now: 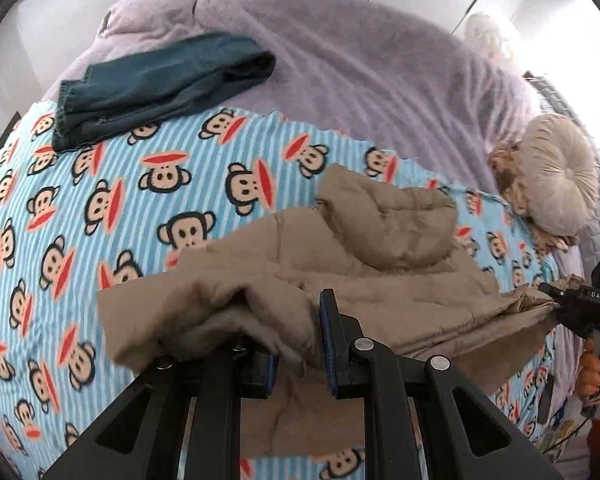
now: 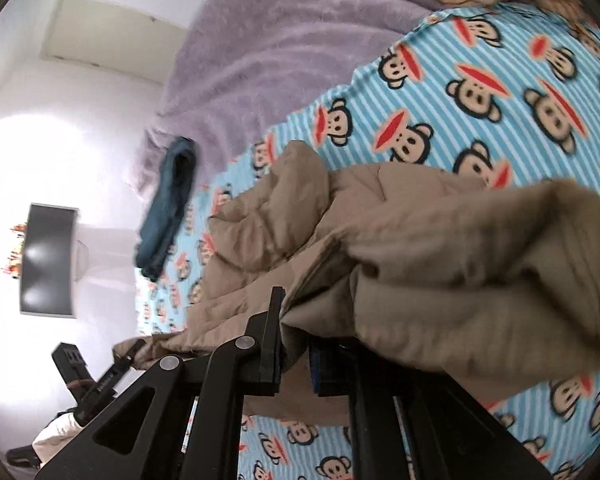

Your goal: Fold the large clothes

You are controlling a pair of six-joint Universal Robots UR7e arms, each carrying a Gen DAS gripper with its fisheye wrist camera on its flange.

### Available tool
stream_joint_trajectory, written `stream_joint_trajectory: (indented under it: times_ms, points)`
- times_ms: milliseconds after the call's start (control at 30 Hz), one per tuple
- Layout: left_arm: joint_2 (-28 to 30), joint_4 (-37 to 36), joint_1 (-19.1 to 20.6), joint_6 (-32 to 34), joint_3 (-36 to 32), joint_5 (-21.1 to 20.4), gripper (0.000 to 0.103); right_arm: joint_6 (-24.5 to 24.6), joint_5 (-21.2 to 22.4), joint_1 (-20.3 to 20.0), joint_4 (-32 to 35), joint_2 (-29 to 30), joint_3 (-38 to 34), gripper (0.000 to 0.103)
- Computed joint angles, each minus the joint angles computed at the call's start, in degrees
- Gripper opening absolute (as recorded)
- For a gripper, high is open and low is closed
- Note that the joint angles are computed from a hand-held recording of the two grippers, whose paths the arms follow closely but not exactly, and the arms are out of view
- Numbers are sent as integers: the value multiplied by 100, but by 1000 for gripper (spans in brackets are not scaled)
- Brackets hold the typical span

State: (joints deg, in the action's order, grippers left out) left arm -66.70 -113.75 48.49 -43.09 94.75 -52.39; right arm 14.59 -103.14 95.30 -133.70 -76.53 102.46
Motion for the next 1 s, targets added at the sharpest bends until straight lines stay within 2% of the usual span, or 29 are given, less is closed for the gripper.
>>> stream_joint_trajectory:
  times_ms: [100, 267, 500, 633, 700, 733, 767, 833, 900, 933, 967, 1000]
  points:
    - [338, 46, 240, 116, -165, 158, 20, 116, -163, -112, 319, 551, -514, 11]
    - [792, -168, 566, 204, -92, 444, 20, 106, -457, -331, 47, 1116, -639, 11]
    - [1121, -1083, 873, 499, -42, 474, 20, -44, -136, -757, -768, 1459, -484, 11]
    - [1168, -1332, 855, 530, 15, 592, 21, -168, -46, -848, -1059, 1579, -467, 11]
    - [1085, -1581, 805, 612, 151, 599, 30, -186, -13, -855, -1039, 1583, -485, 11]
    - [1034, -1707, 774, 652, 216, 630, 44, -177, -18, -837, -1009, 1574, -491, 12]
    - [964, -1787, 709, 647, 298, 742, 71, -215, -28, -830, -953, 1533, -498, 15]
    - [823, -1890, 553, 622, 455, 1069, 103, -329, -128, -761, -876, 1429, -485, 22]
    - [678, -2057, 422, 780, 579, 1219, 103, -476, -340, -636, -929, 1311, -440, 42]
    - [611, -1942, 364, 777, 581, 1246, 103, -558, -479, -567, -1029, 1261, -399, 67]
    - [567, -1814, 310, 727, 578, 1302, 103, -731, -681, -454, -1236, 1161, -296, 75]
    - [525, -1758, 254, 753, 595, 1318, 102, -865, -780, -379, -1409, 1107, -219, 75]
